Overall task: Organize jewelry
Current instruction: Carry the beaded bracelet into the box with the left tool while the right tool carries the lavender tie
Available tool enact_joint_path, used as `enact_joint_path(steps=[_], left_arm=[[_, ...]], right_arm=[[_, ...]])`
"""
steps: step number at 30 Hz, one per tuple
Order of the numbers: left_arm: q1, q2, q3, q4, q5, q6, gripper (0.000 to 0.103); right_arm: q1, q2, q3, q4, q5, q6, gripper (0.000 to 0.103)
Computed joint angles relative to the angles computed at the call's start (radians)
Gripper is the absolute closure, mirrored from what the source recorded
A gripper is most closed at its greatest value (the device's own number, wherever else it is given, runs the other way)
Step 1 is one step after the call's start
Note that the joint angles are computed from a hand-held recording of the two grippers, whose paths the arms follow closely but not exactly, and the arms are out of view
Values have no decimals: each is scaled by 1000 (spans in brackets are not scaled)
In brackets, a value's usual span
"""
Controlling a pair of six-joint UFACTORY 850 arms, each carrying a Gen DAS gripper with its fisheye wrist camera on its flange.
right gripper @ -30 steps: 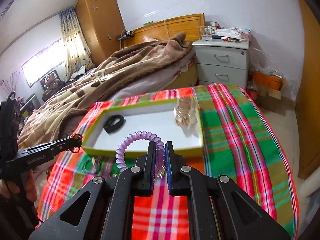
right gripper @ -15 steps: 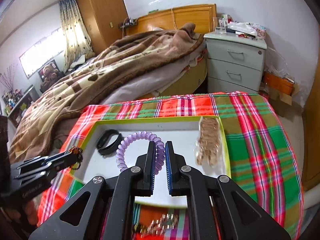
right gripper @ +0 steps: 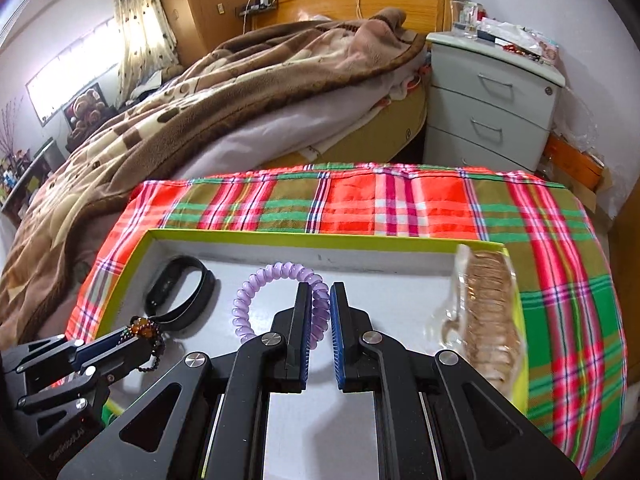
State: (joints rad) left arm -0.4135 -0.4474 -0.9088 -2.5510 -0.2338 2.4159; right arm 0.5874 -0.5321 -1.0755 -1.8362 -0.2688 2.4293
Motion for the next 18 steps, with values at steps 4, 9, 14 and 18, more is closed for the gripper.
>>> enact_joint_path(steps=[4, 9, 14, 18], left_arm=[[0, -11, -9, 25, 3, -21, 89], [0, -17, -14, 30, 5, -27, 89], [-7, -13, -10, -42, 11, 46, 89], [-8, 3, 7, -35, -4, 45, 89]], right_arm=[[-4, -30, -36, 108, 17, -128, 93], [-7, -46, -53, 162, 23, -186, 93], [-10, -57, -66, 213, 18, -235, 93], [-10, -58, -66, 217, 15, -237, 93]])
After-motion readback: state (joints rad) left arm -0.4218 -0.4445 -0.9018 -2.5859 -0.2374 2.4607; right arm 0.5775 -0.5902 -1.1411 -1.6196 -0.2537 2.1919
